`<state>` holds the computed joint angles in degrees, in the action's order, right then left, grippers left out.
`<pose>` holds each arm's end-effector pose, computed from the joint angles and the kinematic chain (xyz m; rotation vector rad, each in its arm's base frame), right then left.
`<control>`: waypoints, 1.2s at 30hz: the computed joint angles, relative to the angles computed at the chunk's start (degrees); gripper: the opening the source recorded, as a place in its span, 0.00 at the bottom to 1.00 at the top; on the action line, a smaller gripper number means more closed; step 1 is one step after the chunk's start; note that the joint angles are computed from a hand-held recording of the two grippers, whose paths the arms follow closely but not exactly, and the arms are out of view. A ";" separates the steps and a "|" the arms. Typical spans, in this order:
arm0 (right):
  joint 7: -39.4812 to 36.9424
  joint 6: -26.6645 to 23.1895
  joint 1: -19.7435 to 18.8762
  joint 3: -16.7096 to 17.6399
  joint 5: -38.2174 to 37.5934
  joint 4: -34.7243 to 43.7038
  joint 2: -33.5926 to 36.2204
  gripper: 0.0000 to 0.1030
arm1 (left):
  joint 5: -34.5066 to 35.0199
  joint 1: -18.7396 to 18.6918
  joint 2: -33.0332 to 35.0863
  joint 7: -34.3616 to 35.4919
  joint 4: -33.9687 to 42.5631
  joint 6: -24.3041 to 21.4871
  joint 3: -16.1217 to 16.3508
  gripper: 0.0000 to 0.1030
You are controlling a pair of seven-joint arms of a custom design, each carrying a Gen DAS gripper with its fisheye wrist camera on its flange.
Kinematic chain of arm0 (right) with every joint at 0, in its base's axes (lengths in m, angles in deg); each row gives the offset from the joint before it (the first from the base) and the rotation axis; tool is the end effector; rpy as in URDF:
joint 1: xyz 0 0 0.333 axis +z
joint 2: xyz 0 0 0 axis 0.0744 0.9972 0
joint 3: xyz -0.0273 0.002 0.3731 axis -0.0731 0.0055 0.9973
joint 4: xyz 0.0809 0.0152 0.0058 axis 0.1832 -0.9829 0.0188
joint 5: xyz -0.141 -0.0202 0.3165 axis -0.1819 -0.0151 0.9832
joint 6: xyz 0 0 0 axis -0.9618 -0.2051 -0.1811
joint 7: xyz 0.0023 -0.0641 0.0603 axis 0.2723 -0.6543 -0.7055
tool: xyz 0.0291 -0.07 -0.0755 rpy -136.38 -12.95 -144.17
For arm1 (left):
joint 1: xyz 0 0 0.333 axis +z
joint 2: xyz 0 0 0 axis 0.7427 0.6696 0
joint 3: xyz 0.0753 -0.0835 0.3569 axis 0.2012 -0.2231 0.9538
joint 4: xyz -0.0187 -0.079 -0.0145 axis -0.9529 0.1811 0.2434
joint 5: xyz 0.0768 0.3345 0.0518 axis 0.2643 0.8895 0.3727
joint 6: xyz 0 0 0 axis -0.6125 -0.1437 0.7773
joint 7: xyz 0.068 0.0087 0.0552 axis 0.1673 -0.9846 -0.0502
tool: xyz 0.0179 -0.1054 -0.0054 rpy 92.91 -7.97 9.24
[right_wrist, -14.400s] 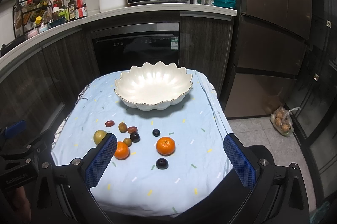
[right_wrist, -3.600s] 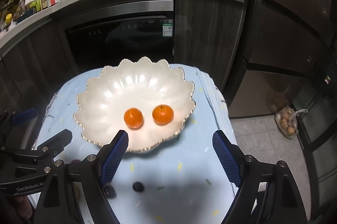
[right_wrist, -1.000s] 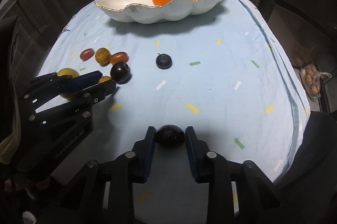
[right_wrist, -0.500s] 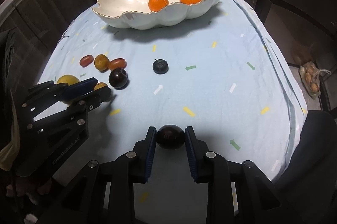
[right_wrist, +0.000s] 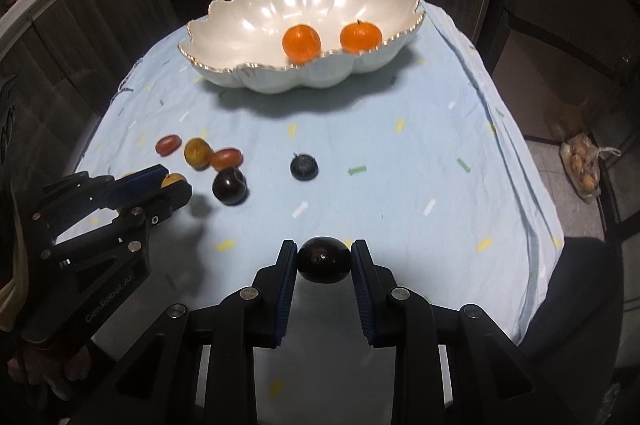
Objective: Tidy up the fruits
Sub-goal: 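Grasp the brown longan with the left tool while the right tool grasps the dark plum, then carry the longan and plum over the white bowl with both tools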
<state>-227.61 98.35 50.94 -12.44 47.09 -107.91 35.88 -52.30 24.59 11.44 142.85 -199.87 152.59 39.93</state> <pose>0.4418 0.5047 0.3437 -1.5931 2.2474 -0.4808 0.5131 -0.3489 0.3303 -1.0737 2.5823 -0.7995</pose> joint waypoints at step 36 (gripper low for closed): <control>-5.04 -2.33 -4.86 -2.88 -4.79 8.50 0.01 0.28 | 4.22 -3.25 4.63 -7.31 19.95 -10.30 6.69 0.22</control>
